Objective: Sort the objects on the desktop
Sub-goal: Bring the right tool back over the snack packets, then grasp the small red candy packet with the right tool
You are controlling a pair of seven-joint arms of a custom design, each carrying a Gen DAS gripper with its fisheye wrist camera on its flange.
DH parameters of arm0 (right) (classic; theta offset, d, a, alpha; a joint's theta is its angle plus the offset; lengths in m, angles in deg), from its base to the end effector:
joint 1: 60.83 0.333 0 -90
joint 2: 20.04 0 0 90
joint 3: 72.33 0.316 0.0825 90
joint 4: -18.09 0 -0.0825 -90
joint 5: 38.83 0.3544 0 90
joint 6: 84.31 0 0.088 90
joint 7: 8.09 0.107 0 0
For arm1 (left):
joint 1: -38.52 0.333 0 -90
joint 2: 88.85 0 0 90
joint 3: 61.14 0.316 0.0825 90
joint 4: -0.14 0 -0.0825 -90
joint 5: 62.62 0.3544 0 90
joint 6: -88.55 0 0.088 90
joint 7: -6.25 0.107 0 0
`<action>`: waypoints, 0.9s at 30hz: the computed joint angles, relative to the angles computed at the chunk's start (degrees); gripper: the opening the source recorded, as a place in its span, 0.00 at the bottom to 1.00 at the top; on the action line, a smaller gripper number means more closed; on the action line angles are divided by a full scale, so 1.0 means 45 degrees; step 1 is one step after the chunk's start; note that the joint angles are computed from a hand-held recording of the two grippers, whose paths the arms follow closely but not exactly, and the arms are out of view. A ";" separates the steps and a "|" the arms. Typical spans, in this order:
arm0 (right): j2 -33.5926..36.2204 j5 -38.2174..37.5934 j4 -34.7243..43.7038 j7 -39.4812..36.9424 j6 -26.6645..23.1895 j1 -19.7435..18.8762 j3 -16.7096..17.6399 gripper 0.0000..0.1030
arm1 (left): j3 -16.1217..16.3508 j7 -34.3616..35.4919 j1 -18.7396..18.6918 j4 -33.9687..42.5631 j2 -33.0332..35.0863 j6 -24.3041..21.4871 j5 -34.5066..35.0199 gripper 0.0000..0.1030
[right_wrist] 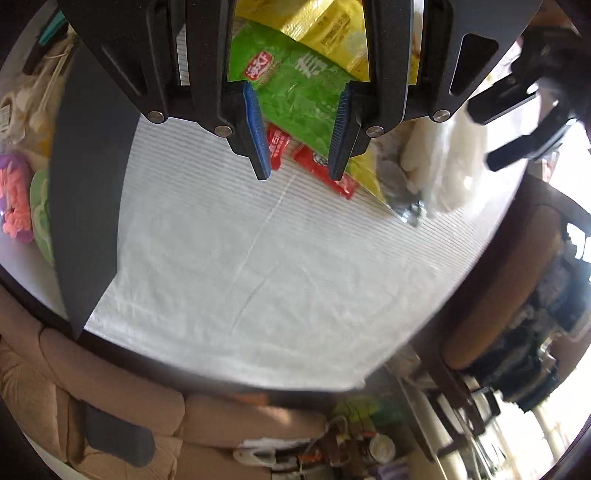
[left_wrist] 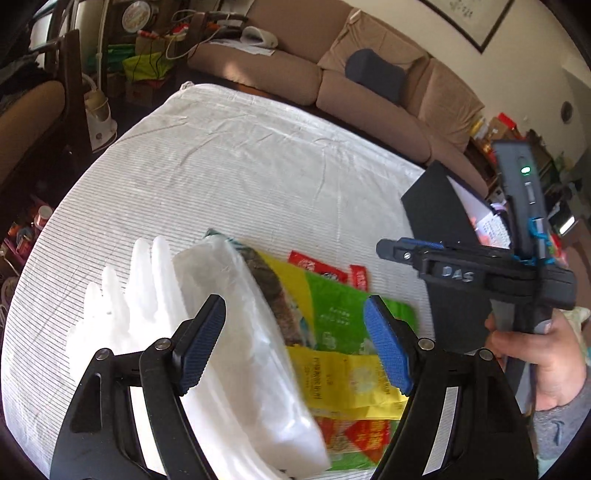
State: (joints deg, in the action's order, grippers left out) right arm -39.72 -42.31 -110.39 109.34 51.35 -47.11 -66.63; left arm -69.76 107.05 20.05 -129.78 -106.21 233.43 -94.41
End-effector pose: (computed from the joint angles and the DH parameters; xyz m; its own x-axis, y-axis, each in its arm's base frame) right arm 0.4329 0.1573 0.5657 -0.0742 -0.9893 -0.1256 -0.8901 0.1225 -0.4390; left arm 0.4224 -0.2174 0.5531 -0.3742 -0.8557 0.3574 -0.8440 0.1545 -0.5137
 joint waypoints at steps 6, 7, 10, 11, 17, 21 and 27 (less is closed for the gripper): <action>0.0639 -0.0492 -0.0601 0.1342 0.0058 -0.0246 0.0095 0.33 | 0.0352 0.0882 0.0050 0.0258 0.0418 -0.0474 -0.0831 0.73; 0.0681 -0.0533 -0.0671 0.1502 0.0101 -0.0250 0.0098 0.33 | 0.0345 0.0939 0.0119 0.0330 0.0477 -0.0548 -0.0871 0.73; 0.0873 -0.0727 -0.0763 0.1766 0.0000 -0.0243 0.0091 0.33 | 0.0348 0.1168 0.0266 0.0402 0.0440 -0.0597 -0.1108 0.73; 0.0890 -0.0684 -0.0813 0.1757 0.0039 -0.0194 0.0060 0.33 | 0.0382 0.1297 0.0262 0.0420 0.0418 -0.0642 -0.1310 0.73; 0.1046 -0.1536 -0.0904 0.1988 0.0406 -0.0172 0.0136 0.28 | 0.0454 0.1692 0.0312 0.0782 0.0593 -0.1314 -0.2359 0.73; 0.0784 -0.0394 -0.1236 0.1347 0.0929 -0.0060 -0.0364 0.21 | 0.0549 0.2080 0.0417 0.1050 0.0812 -0.1872 -0.3367 0.73; 0.0016 -0.0433 -0.1384 0.1303 0.1150 -0.0308 -0.0258 0.21 | 0.0344 0.2239 0.0666 0.1243 0.0989 -0.1961 -0.3884 0.73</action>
State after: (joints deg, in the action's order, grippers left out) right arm -39.65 -44.26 -116.62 115.20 56.52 -48.49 -67.79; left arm -68.21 117.12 23.05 -124.19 -101.76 224.60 -111.89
